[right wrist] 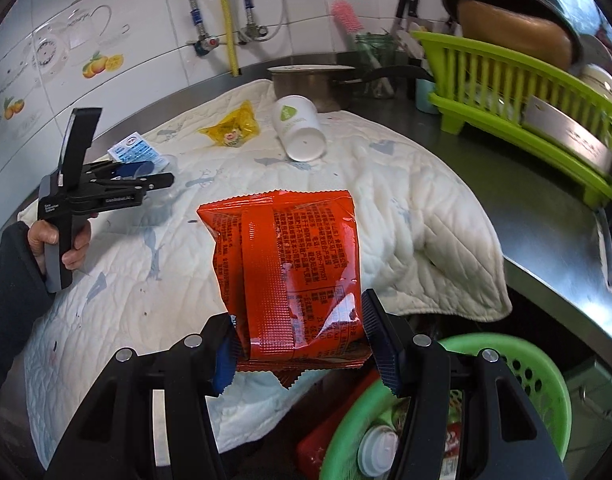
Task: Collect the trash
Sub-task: 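Drop the orange packet into the green basket while the left carries the clear cup there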
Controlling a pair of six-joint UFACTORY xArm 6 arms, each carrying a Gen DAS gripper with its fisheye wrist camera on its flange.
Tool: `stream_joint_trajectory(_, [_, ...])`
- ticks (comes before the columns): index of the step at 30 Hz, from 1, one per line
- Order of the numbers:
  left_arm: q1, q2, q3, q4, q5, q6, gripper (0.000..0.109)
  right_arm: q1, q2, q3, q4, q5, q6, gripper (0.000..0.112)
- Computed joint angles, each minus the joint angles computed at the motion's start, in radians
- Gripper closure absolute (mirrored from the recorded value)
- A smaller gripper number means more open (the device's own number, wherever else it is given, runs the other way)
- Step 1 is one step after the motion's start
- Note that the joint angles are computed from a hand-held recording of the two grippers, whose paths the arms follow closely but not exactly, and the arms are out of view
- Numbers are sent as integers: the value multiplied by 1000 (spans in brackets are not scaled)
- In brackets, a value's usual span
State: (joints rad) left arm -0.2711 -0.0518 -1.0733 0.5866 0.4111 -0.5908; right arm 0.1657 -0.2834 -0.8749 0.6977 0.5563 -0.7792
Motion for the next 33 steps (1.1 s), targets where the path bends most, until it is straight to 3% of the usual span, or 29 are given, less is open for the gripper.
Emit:
stream_joint_trajectory(9, [-55, -115, 80, -66, -28, -24, 48, -135, -119, 132, -57, 9, 73, 58])
stream_joint_trajectory(18, [-202, -154, 84, -98, -45, -45, 48, -299, -182, 263, -193, 12, 145, 52])
stream_joint_trajectory(25, [-338, -65, 3, -120, -63, -52, 48, -371, -169, 294, -176, -7, 115, 33])
stream_joint_trajectory(33, [-461, 119, -137, -224, -70, 5, 48, -450, -217, 303, -61, 35, 6, 30])
